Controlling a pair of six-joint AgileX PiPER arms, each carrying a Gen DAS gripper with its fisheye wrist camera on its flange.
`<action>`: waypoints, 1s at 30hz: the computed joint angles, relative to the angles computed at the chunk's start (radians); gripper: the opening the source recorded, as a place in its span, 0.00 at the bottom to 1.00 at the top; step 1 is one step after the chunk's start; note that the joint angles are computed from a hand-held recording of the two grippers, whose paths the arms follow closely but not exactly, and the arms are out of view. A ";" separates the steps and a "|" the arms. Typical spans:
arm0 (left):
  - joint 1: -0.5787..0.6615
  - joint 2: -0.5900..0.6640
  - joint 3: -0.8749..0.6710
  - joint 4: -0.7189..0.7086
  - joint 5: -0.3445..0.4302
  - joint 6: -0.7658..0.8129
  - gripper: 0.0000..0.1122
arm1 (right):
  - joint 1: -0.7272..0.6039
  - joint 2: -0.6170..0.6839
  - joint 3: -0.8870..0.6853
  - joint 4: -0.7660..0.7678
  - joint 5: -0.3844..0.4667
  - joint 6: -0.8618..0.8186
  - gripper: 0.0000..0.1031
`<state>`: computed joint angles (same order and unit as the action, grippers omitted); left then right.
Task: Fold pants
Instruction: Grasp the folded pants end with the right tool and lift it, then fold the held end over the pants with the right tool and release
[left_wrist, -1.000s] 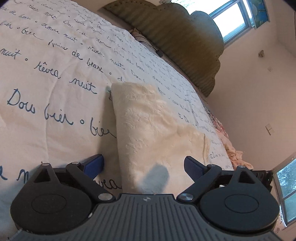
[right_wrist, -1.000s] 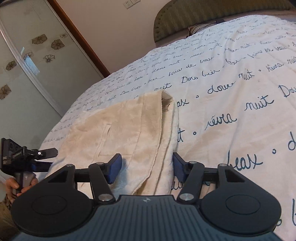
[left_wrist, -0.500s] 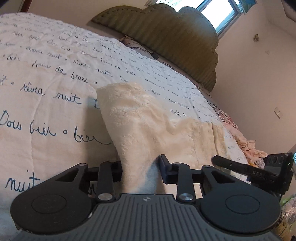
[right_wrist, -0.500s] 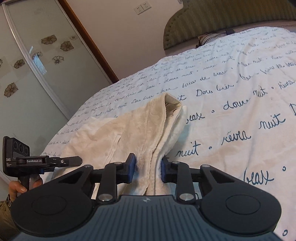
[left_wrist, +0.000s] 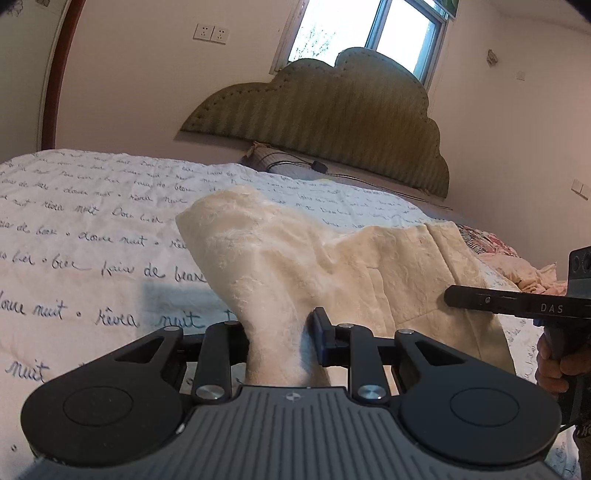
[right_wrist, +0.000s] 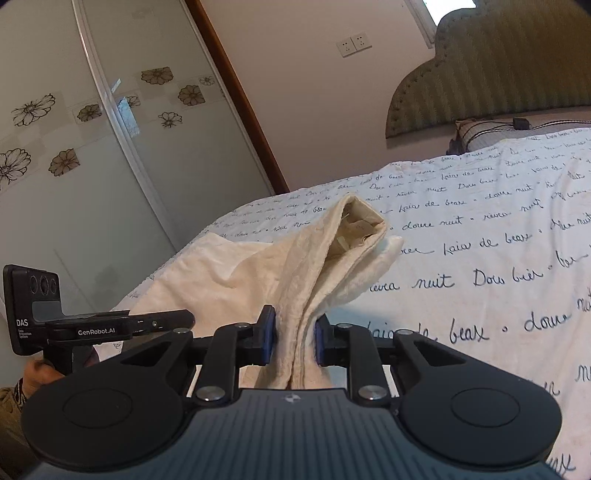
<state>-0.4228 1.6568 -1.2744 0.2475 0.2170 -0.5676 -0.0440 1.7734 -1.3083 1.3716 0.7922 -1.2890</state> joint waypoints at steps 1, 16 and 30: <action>0.011 0.009 -0.017 0.022 0.009 -0.004 0.24 | 0.013 0.012 -0.019 -0.009 -0.010 0.008 0.21; 0.122 0.187 -0.218 -0.004 0.140 0.081 0.31 | 0.165 0.307 -0.389 -0.278 -0.164 0.329 0.25; 0.018 0.014 -0.010 0.686 0.253 -0.661 0.67 | 0.271 0.049 -0.038 -0.248 -0.384 0.008 0.42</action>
<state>-0.4052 1.6704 -1.2846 0.9335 0.4696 -1.2290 0.2268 1.8220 -1.3466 1.1235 0.4079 -1.2813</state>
